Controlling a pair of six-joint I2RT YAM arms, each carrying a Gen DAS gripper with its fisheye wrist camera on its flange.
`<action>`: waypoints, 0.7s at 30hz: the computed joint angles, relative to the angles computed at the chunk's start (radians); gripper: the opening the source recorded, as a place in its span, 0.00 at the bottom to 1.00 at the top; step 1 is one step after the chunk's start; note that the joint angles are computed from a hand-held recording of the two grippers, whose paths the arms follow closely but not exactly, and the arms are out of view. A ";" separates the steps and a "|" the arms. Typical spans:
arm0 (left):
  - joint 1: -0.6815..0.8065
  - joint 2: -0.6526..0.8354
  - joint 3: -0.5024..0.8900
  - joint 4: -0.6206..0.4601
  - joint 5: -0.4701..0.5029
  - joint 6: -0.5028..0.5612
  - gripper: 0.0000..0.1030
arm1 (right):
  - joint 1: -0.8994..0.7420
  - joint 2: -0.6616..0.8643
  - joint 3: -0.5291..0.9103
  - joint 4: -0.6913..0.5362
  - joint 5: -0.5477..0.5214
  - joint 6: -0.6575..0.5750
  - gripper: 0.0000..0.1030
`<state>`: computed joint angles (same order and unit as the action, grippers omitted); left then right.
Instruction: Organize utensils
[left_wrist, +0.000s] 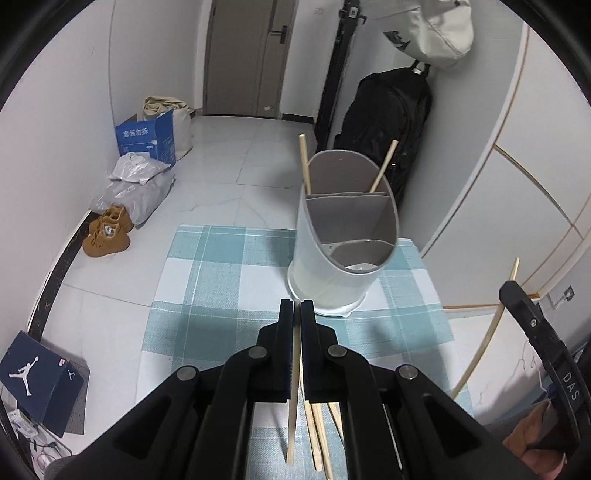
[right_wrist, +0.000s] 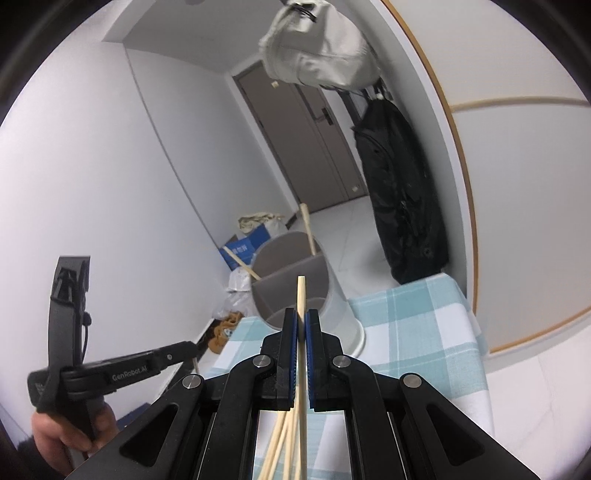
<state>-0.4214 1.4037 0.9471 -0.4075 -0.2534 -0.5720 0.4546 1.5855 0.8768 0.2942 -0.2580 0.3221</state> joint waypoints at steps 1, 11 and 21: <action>0.002 0.002 0.005 -0.003 0.011 0.012 0.00 | 0.013 -0.014 -0.007 0.010 0.018 -0.009 0.03; 0.004 -0.056 -0.006 -0.004 0.015 0.047 0.00 | 0.070 -0.062 0.013 0.025 0.070 -0.045 0.03; 0.033 -0.066 0.082 -0.056 0.058 0.090 0.00 | 0.083 -0.027 0.127 -0.059 0.069 -0.116 0.03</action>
